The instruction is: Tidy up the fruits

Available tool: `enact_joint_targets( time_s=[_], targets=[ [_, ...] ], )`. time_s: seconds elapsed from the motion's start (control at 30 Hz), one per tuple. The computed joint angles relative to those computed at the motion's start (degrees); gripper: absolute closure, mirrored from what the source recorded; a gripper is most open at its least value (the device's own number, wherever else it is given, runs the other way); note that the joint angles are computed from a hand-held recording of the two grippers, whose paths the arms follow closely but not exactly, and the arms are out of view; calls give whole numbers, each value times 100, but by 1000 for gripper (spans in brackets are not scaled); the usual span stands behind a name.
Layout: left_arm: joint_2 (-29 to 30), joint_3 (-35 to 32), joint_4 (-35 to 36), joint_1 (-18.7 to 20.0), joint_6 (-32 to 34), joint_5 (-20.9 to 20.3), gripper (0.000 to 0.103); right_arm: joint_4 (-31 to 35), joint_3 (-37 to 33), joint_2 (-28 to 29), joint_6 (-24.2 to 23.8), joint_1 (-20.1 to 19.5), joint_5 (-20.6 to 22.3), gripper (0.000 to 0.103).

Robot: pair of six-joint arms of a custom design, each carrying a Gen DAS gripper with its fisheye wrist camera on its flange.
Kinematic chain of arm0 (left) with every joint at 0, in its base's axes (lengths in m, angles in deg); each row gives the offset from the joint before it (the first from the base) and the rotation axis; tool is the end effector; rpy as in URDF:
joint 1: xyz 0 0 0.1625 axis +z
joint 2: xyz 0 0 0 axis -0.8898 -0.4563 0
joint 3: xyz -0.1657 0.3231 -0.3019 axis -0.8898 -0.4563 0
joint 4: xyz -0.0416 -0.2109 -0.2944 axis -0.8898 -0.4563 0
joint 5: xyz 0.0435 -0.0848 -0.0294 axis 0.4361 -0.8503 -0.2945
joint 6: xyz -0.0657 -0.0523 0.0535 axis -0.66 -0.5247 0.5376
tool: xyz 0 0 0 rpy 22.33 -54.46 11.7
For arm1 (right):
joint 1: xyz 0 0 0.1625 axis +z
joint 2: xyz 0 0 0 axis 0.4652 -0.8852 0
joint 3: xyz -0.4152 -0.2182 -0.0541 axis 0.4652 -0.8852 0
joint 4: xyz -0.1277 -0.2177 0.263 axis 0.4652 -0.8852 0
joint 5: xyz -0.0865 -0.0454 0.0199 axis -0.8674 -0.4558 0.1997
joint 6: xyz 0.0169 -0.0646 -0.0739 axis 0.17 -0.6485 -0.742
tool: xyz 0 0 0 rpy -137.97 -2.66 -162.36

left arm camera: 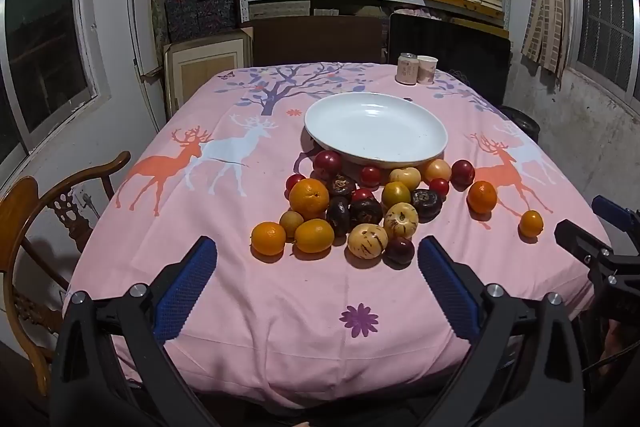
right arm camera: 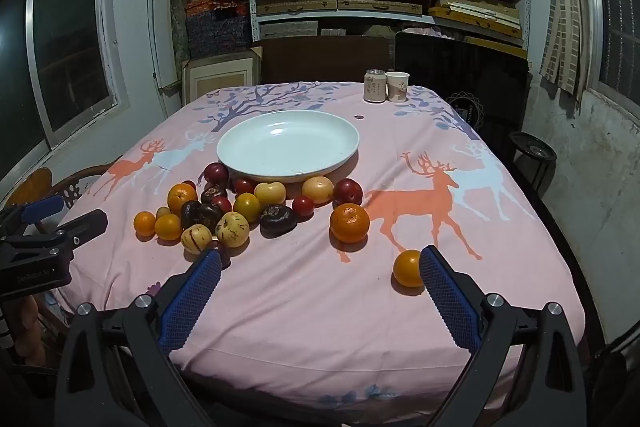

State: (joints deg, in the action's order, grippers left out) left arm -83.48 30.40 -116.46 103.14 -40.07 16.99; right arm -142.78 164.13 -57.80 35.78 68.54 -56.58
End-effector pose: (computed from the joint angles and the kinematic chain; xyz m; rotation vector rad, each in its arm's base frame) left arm -0.2931 -0.5478 0.1596 0.1766 2.0212 -1.0916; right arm 0.1738 -0.6105 0.2609 0.8501 -2.3319 0.9500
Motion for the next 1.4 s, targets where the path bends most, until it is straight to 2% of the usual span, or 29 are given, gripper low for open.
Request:
enact_joint_targets(
  time_s=[1.4],
  targets=[
    [2, 12, -79, -1, 36, -20, 4, -92, 3, 28, -12, -15, 2, 4]
  ],
)
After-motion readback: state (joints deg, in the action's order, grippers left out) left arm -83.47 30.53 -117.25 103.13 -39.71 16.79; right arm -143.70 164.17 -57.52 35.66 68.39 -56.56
